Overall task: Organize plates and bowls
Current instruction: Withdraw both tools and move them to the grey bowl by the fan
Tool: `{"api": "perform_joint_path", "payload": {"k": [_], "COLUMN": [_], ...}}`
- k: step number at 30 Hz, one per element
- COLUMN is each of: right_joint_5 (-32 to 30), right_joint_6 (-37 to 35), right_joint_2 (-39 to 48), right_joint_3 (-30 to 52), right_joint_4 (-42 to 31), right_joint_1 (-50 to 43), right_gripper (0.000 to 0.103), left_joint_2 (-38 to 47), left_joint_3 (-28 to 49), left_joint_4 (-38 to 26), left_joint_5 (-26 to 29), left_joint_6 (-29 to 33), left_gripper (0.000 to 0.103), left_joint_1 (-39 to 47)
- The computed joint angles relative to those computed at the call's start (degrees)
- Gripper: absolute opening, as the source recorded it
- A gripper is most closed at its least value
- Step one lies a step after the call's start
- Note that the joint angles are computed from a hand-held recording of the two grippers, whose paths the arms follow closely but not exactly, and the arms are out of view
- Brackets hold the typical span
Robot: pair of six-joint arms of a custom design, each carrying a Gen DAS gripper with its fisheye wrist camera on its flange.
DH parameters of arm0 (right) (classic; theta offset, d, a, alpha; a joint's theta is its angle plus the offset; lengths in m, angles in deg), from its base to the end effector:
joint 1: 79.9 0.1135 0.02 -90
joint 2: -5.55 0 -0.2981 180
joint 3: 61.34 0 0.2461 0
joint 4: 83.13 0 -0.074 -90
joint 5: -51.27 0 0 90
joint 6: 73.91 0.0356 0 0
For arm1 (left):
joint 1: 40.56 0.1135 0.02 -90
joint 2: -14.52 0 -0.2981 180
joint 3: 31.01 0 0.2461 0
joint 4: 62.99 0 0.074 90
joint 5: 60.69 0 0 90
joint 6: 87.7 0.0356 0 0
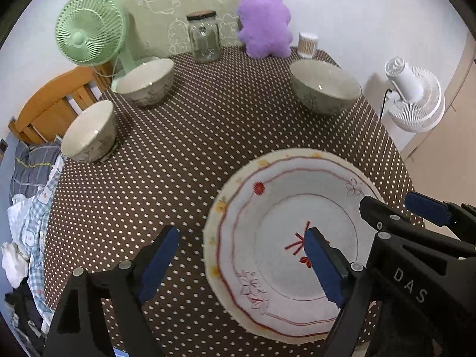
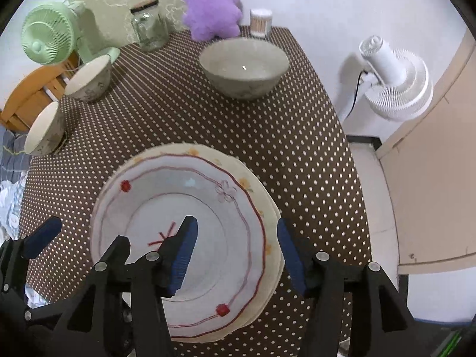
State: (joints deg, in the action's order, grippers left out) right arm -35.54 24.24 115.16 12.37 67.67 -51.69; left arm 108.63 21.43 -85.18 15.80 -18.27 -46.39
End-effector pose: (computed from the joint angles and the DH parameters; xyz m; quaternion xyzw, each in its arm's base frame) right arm 0.3230 0.1710 0.1506 -0.1641 0.9622 0.0414 0.2132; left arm 0.2725 -0.0195 0.1497 -0.1505 0.9559 0.0603 0.2448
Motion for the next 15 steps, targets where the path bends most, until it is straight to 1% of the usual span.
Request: {"api": "perform_joint_path", "payload": {"k": [4,8,11,15], "right_joint_5": [1.08,3.56,4.92,7.31], "right_joint_6": [2.51,6.46,9.86,13.62], "right_joint_2": [-1.73,-3.14,-2.86,-2.41], "right_joint_3": [0.19,1.59,4.66,7.48], "right_joint_4": [-0.45,-1.75,-4.25,-5.99], "right_joint_1": [2.74,6.48,9.50,13.38], "right_gripper": [0.059,0.059,0.059,0.059], "left_joint_2": [-3.93,-7.23,-9.37,-11.33], "left_joint_3": [-1.54,-2.24,-2.83,-2.37], "left_joint_4": [0.16,0.11,-0.16,-1.01], "left_joint_5": [1.44,3.31,6.13,9.90], "left_joint_6": [3.95,9.45,12.37,18.03], "left_gripper": [0.087,0.087,0.087,0.087], "left_joint_1": [3.70,8.77,12.56,18.82]}}
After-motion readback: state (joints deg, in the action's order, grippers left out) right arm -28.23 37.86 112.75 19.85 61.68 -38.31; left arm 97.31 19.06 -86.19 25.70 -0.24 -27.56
